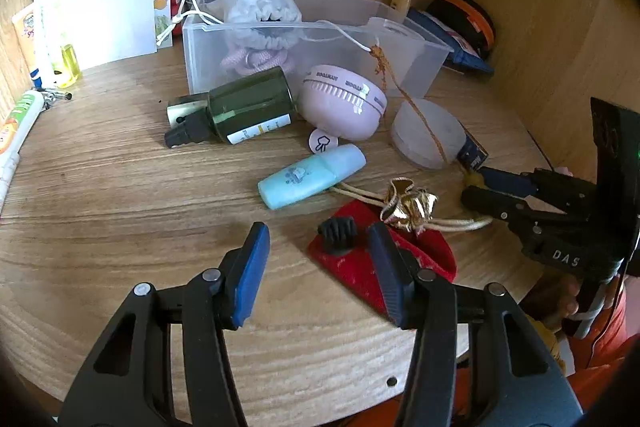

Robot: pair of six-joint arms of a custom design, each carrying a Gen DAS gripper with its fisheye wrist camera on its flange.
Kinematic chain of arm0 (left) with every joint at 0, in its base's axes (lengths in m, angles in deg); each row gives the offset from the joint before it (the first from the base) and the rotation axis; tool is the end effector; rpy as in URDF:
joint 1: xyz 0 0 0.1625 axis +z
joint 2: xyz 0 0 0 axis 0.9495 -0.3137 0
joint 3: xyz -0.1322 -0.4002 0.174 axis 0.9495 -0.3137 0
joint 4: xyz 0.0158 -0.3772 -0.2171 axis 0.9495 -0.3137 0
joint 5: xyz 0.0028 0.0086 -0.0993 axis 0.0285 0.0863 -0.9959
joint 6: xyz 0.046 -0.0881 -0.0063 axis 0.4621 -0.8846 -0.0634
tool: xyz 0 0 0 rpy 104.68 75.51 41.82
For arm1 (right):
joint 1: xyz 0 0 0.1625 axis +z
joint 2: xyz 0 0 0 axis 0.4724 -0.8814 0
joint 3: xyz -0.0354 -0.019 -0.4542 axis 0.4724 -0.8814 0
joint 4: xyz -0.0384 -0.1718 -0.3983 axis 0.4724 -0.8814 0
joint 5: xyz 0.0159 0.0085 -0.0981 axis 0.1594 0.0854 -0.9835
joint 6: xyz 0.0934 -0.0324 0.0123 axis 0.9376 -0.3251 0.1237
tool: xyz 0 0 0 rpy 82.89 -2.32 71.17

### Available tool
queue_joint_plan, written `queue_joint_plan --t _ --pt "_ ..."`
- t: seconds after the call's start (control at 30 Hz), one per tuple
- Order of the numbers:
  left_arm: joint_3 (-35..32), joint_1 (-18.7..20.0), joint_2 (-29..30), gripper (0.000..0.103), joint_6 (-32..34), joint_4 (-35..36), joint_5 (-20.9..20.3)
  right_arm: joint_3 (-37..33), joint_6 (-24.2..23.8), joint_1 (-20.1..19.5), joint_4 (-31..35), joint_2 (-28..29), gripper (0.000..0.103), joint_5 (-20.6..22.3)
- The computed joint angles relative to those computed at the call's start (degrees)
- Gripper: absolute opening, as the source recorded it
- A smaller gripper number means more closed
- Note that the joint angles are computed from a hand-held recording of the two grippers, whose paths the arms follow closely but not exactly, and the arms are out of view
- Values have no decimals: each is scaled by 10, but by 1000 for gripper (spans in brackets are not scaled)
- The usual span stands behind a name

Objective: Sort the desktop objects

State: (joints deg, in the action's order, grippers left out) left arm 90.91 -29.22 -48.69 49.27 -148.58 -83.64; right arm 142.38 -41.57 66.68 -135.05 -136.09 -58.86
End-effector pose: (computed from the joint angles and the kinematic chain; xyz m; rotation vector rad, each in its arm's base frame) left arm -0.1331 -0.4072 0.1531 0.2485 2.4077 -0.9023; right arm 0.1538 -0.4795 0.0707 1.1224 -2.4804 0.5390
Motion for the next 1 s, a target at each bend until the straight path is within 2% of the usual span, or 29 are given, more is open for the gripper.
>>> queue_joint_plan --t 0.07,0.13,0.17,0.27,0.37,0.57,0.83,1.0 --pt "-3 2 3 31 6 -1 -5 0 1 0 -14 5 35 2" --pt "-4 2 9 29 9 -4 0 1 -3 1 -26 10 32 1" --pt "-5 3 10 27 10 -3 -1 1 -5 2 -28 12 26 3" --pt "-10 8 15 25 15 -8 -6 5 -9 1 -22 9 26 10" --pt "-10 7 19 19 22 -22 -2 9 -5 -1 -15 1 26 20" --pt "-5 -2 29 19 33 -54 20 21 -8 3 -43 -22 26 46" --pt "15 -21 6 19 55 -120 42 9 1 26 -82 -39 26 52" --pt "17 -31 -7 19 92 -178 55 -14 26 28 -78 -47 26 77"
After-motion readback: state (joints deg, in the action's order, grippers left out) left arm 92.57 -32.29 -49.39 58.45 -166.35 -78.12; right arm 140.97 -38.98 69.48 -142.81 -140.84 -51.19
